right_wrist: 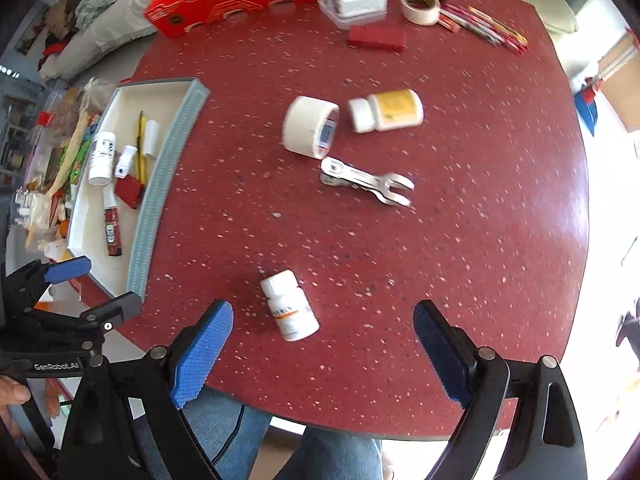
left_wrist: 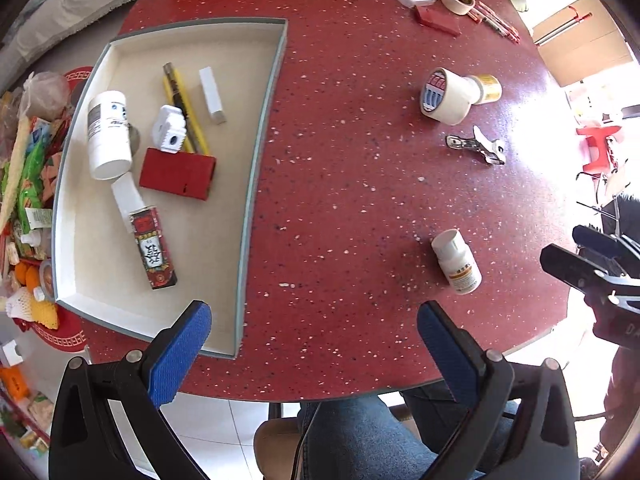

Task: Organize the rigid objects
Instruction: 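Move the left tool toward the white tape roll while the right tool approaches the small white bottle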

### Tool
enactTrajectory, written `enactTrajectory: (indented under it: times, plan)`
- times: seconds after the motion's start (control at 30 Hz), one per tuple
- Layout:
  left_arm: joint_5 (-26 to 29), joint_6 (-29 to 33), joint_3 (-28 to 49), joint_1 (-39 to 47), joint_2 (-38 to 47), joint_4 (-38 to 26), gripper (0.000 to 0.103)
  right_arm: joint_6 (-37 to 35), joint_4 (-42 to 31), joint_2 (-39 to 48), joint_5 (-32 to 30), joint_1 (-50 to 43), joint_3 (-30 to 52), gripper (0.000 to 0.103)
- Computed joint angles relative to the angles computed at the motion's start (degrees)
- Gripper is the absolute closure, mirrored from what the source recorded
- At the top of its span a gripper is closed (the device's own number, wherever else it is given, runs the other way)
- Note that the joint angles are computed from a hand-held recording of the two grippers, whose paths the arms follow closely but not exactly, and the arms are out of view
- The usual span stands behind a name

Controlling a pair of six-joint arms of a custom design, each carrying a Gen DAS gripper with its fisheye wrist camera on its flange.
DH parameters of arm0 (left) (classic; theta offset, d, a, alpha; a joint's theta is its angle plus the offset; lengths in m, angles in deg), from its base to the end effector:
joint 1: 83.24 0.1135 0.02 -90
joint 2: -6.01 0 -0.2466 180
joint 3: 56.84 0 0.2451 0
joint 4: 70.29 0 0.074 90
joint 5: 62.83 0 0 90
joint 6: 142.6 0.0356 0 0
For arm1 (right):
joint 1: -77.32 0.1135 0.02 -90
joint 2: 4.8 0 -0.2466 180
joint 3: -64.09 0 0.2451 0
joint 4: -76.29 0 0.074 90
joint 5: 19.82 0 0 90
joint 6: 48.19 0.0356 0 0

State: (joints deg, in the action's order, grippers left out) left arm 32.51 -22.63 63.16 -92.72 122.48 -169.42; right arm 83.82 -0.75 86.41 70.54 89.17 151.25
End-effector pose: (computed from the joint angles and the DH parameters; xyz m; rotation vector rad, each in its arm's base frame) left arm 0.3584 -0.0632 0.2404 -1.0254 -2.8805 0.1669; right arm 0.2806 0.0586 0.2345 0.7808 2.8951 0.0974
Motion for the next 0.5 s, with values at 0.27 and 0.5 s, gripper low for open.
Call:
enactTrajectory:
  times: [0.27, 0.5]
  plan:
    - [1.3, -4.9, -4.9, -7.3, -1.1, 2.7, 0.000, 9.1, 3.8, -14.9, -4.9, -8.9, -21.5, 0.010]
    - [1.8, -8.5, -0.6, -14.2, 3.5, 5.8, 0.000, 11.5, 5.1, -14.5, -7.2, -5.7, -25.9, 0.010]
